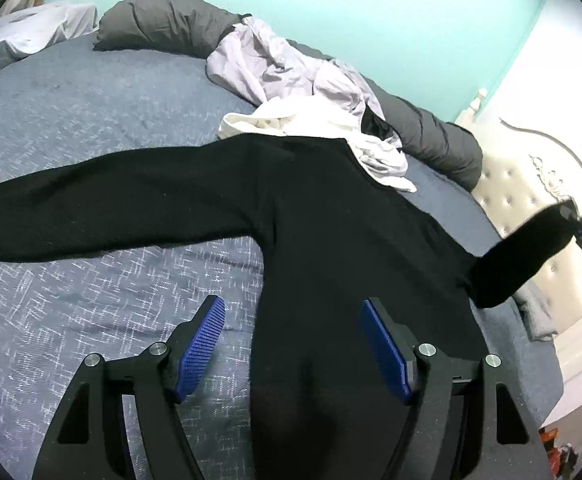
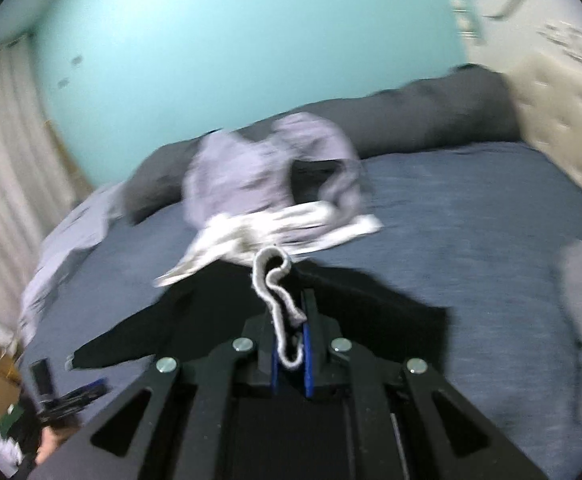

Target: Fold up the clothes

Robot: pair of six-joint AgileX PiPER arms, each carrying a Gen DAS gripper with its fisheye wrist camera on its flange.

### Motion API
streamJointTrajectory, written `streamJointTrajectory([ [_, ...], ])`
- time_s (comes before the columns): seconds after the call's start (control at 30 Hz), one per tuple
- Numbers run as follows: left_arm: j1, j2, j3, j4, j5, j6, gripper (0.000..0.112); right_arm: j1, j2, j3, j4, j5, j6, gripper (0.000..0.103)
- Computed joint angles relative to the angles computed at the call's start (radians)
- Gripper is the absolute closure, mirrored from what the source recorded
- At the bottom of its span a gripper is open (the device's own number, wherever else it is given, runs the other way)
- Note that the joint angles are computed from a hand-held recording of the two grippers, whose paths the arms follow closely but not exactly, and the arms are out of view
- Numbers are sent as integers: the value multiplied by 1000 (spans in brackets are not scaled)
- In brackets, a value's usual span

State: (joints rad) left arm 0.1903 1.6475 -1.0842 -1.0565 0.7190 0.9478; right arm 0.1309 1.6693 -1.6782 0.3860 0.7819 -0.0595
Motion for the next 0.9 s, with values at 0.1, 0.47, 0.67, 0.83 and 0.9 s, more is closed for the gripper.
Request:
streamJointTrajectory([
  [0.1,20,-14,7,-9,21,21,38,144,70,-65,-27,17,58,95],
  [0.47,49,-10,9,-6,66,48,38,425,296,-7,14,-73,86,95],
  [0.67,46,11,-1,-1,67,48,38,445,338,19,57,-104,62,95],
  [0.83,48,12,-2,0,65,49,38,449,320,31,156,-145,-8,95],
  [0.9,49,12,-3,2,63,47,38,456,327,7,174,-135,-34,95],
])
